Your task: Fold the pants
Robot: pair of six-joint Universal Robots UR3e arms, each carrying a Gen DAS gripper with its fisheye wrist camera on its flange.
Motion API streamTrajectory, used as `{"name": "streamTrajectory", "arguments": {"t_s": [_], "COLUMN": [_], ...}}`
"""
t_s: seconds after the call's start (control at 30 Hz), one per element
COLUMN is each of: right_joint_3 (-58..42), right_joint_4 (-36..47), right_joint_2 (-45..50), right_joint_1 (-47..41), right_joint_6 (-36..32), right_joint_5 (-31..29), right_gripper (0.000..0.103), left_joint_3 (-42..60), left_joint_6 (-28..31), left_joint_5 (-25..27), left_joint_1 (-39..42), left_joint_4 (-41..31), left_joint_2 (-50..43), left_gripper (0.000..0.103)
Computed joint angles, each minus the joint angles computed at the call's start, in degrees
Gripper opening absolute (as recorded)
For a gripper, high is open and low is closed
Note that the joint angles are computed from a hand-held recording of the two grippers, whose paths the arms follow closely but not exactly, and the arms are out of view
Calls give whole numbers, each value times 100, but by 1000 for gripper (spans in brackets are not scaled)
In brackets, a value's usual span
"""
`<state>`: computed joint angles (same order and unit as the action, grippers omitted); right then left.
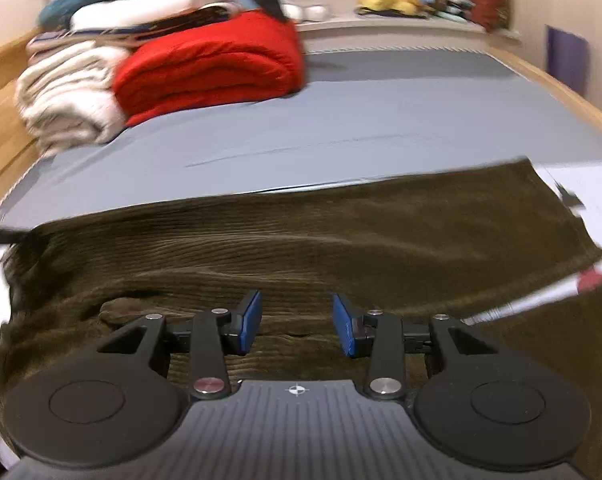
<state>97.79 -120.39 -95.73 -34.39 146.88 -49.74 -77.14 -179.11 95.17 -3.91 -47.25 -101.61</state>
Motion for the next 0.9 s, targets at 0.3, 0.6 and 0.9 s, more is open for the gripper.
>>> {"name": "streamTrajectory", "arguments": {"t_s": [0.3, 0.6, 0.9], "right_joint_3": [384, 345, 337], "right_joint_4": [994, 1726, 1554], "right_joint_2": [-598, -444, -277], "right_joint_1": [-1114, -1704, -1654], "right_joint_6": [7, -135, -307], "right_joint_5": [434, 539, 597], "right_gripper": [41, 41, 41], "left_joint_3": [-2658, -3861, -4149], "left_joint_6": [-840, -1997, -2373], "left_joint_5": [244, -2869, -2935], "left_joint_1": [-1219, 2142, 2388], "left_joint_4": [-820, -2534, -1756], "left_joint_2": [2709, 4817, 4008], "left_gripper": [13, 44, 52]}}
